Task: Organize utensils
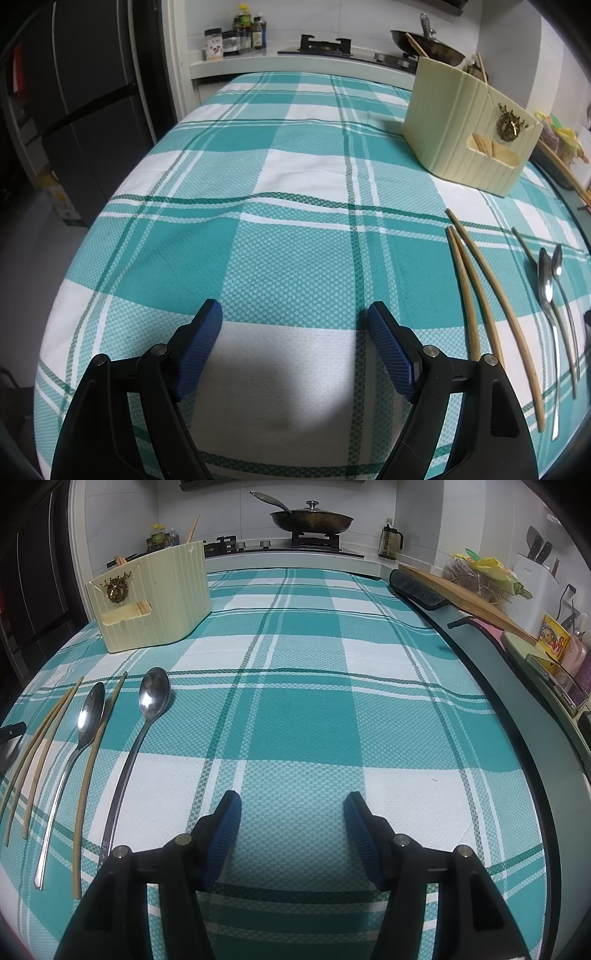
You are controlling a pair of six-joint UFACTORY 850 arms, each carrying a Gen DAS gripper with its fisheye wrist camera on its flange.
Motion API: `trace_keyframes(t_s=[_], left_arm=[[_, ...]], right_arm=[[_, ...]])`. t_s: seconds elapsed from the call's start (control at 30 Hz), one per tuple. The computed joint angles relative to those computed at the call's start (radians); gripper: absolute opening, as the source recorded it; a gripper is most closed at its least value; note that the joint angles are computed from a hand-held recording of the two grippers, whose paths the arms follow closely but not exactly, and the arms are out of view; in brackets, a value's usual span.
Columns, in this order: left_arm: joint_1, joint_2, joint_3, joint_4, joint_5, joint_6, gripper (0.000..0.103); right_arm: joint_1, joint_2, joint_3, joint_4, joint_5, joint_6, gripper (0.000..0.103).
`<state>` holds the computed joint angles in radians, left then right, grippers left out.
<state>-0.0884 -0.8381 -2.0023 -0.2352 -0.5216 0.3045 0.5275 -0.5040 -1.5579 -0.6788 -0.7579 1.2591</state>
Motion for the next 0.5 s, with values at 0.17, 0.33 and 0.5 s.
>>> trace_keyframes(t_s=[0.17,0.33,0.5], left_arm=[[0.0,-0.001,-0.003,0.0,-0.002,-0.001,0.083],[-0.003,-0.003,-0.005,0.017,-0.005,-0.011,0.084],[-0.003,-0.001,-0.002,0.014,-0.003,-0.012,0.085]], right_arm=[[0.0,0.0,0.0,-0.001,-0.001,0.0,0.06],[0.0,0.0,0.0,0.0,0.001,0.0,0.06],[0.0,-0.001,-0.001,0.0,0.0,0.0,0.06]])
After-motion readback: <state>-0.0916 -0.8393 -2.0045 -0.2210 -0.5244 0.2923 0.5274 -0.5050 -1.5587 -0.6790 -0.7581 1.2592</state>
